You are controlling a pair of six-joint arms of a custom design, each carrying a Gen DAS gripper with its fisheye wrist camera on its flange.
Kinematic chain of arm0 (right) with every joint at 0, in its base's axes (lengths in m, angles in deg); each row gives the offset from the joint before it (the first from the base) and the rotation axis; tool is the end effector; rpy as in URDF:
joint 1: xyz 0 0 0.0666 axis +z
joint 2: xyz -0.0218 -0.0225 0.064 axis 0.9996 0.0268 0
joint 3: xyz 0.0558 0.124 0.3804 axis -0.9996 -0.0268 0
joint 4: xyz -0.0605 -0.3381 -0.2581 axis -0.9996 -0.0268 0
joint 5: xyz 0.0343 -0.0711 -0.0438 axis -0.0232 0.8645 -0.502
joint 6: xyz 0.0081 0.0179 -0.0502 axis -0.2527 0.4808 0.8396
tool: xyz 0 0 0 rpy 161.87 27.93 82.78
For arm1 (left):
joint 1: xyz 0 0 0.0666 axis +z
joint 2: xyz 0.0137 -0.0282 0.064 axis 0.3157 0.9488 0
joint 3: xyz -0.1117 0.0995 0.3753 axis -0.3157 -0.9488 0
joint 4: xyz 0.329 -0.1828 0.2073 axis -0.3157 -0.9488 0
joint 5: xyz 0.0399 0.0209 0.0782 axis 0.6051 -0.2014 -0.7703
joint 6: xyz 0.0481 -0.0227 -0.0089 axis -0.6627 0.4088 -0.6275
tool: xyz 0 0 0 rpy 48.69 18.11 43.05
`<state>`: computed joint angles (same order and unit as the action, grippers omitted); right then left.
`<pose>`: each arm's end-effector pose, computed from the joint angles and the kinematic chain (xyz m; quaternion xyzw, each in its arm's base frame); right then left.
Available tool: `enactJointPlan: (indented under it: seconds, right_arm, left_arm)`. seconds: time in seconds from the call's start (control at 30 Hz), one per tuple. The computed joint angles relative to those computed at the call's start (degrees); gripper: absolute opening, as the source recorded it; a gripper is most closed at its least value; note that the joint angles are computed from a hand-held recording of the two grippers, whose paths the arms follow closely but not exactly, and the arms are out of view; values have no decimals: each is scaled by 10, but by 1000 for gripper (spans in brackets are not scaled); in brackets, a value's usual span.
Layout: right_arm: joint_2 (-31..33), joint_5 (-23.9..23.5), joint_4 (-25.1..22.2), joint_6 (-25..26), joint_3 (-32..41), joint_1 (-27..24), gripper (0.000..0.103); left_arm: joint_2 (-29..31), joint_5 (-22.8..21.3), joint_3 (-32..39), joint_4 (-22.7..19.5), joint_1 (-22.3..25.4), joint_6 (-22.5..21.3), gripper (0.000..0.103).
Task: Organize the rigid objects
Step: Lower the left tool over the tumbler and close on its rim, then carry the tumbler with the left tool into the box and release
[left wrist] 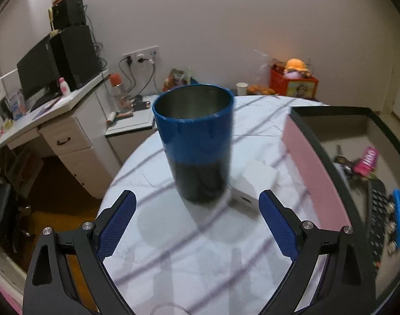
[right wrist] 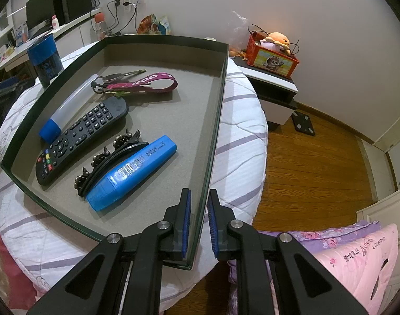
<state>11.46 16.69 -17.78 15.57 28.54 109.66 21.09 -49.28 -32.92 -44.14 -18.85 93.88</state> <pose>0.4003 0.1529 0.2843 -0.2344 0.9381 0.0064 0.2550 0.3847 -0.2650 0.2660 -0.0791 0.9084 0.1058 0.3966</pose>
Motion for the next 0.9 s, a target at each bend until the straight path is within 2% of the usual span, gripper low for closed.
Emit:
enactJointPlan:
  seconds: [0.17, 0.23, 0.37, 0.4, 0.43, 0.47, 0.53, 0.9]
  right_arm:
    - [-1, 6, -3, -1, 1, 3, 14]
    - [0, 7, -3, -1, 2, 3, 14]
    - [-1, 7, -3, -2, 1, 4, 14]
    - [0, 7, -3, 0, 1, 3, 14]
    - [0, 6, -3, -1, 2, 3, 14]
    - [0, 6, -3, -2, 2, 3, 14]
    - [0, 7, -3, 0, 2, 3, 14]
    - [0, 7, -4, -1, 2, 3, 14]
  left_arm:
    - [23, 11, 15, 42, 25, -24, 96]
    - [40, 1, 31, 33, 31, -20, 96]
    - [55, 7, 43, 43, 37, -31, 96]
    - [56, 10, 43, 48, 38, -34, 93]
    - [56, 13, 44, 50, 37, -35, 83]
    - [56, 17, 44, 54, 37, -35, 80]
    - [56, 24, 45, 56, 40, -37, 68]
    - [38, 43, 34, 50, 36, -20, 68]
